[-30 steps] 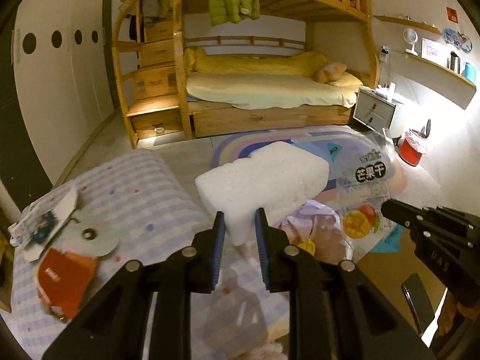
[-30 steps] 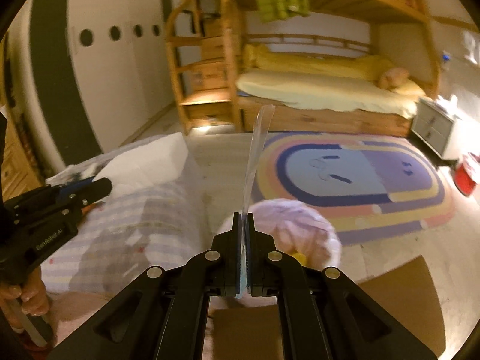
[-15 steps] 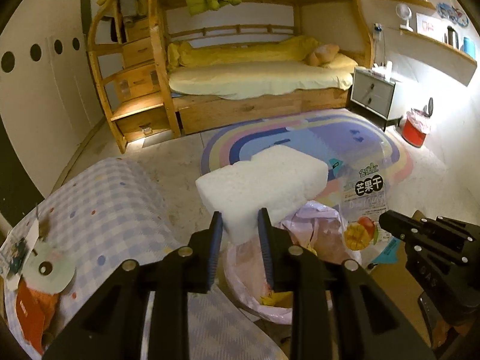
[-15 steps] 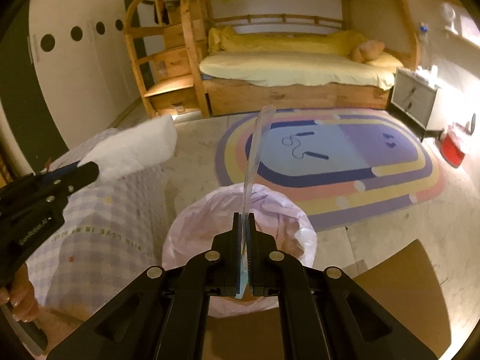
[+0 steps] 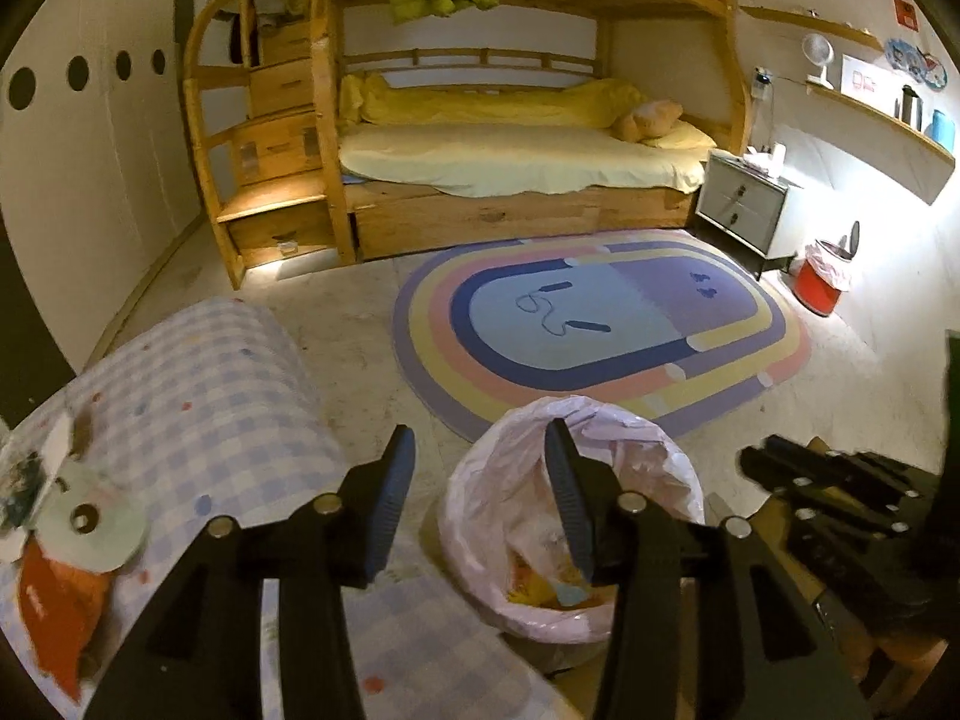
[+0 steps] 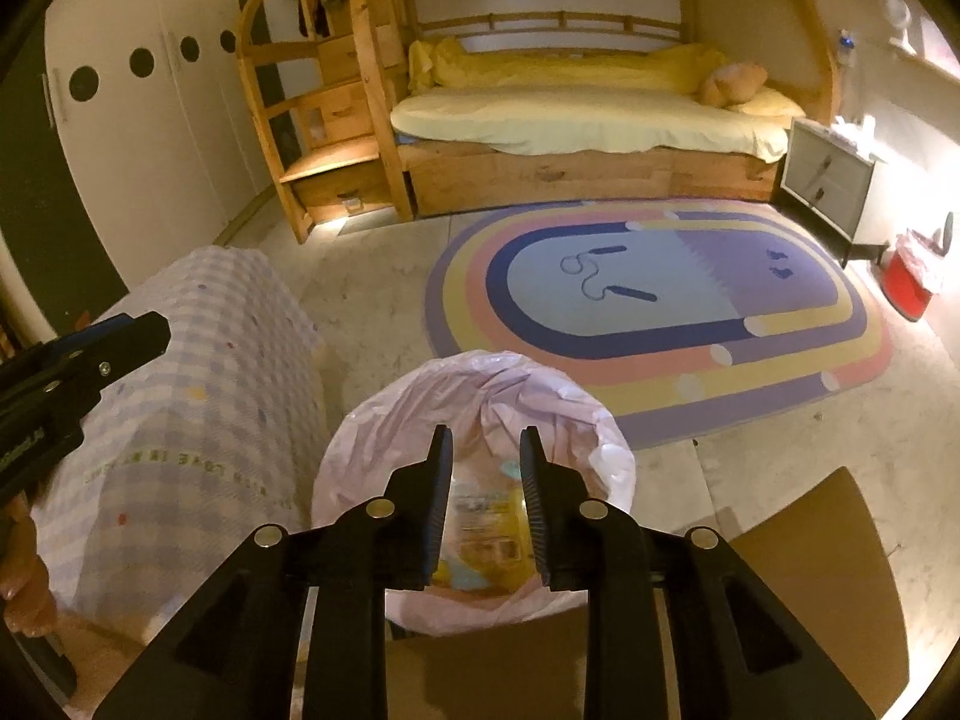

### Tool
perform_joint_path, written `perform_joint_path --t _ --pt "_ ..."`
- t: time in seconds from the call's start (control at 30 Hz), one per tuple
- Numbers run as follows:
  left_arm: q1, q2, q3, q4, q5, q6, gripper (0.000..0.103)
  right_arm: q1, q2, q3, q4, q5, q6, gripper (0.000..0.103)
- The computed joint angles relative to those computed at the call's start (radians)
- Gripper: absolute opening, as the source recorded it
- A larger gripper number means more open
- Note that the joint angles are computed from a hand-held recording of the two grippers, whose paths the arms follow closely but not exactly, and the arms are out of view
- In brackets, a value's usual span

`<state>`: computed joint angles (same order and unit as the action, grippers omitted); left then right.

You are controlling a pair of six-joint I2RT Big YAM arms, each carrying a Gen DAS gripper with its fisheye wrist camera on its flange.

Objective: Collect trash
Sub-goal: 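Carry both items over the trash bin and open both tools, then move both tools back over the table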

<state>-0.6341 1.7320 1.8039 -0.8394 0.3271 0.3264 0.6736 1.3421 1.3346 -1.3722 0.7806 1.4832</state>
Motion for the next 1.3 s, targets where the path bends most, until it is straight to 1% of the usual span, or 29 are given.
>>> perform_joint_path --t 0.07,0.13,0.23,0.3,0.4,0.5,0.57,0.67,0.73,0.8,0.83,0.87,0.93,1.0,1.03,1.13,1.23,1.3 --pt "0.017 -0.025 -0.020 0.009 0.007 -0.003 0.044 0.016 0.000 0.019 -0.017 0.016 0.012 0.025" --pt "0.035 -0.041 -0.025 -0.002 0.018 -0.009 0.044 0.048 0.017 0.069 -0.071 0.040 0.033 0.025" --pt "0.066 -0.070 -0.040 -0.001 0.031 -0.011 0.044 0.086 0.041 0.131 -0.116 0.072 0.039 0.025" --pt "0.094 -0.090 -0.048 -0.009 0.051 -0.011 0.044 0.106 0.058 0.173 -0.127 0.086 0.032 0.025" --pt "0.138 -0.120 -0.065 -0.018 0.073 -0.003 0.044 0.125 0.096 0.243 -0.130 0.099 -0.002 0.025" --pt "0.186 -0.145 -0.076 -0.025 0.085 0.008 0.044 0.139 0.142 0.323 -0.116 0.108 -0.076 0.025" --pt "0.223 -0.157 -0.081 -0.030 0.096 0.009 0.046 0.144 0.183 0.386 -0.097 0.111 -0.144 0.025" --pt "0.282 -0.171 -0.086 -0.037 0.111 0.012 0.049 0.145 0.233 0.461 -0.042 0.102 -0.249 0.025" --pt "0.316 -0.171 -0.080 -0.040 0.108 0.017 0.051 0.144 0.272 0.513 -0.001 0.087 -0.328 0.025" --pt "0.356 -0.175 -0.084 -0.033 0.107 0.018 0.053 0.143 0.304 0.551 0.029 0.068 -0.387 0.025" --pt "0.377 -0.179 -0.093 -0.019 0.099 0.014 0.054 0.138 0.331 0.582 0.053 0.048 -0.435 0.025" --pt "0.394 -0.182 -0.100 -0.010 0.099 0.012 0.057 0.136 0.348 0.601 0.067 0.035 -0.462 0.026" --pt "0.430 -0.186 -0.113 0.007 0.095 0.005 0.057 0.130 0.384 0.639 0.097 0.006 -0.518 0.030" --pt "0.461 -0.180 -0.120 0.035 0.067 -0.005 0.058 0.124 0.426 0.684 0.119 -0.025 -0.569 0.032" --pt "0.473 -0.175 -0.117 0.038 0.060 -0.010 0.058 0.121 0.444 0.702 0.134 -0.042 -0.594 0.032" --pt "0.511 -0.134 -0.080 0.017 0.055 -0.049 0.058 0.106 0.494 0.747 0.178 -0.102 -0.658 0.032" --pt "0.531 -0.098 -0.047 0.019 0.029 -0.076 0.058 0.090 0.554 0.815 0.200 -0.159 -0.722 0.032" --pt "0.540 -0.085 -0.036 0.020 0.022 -0.079 0.058 0.084 0.589 0.858 0.204 -0.180 -0.750 0.032"
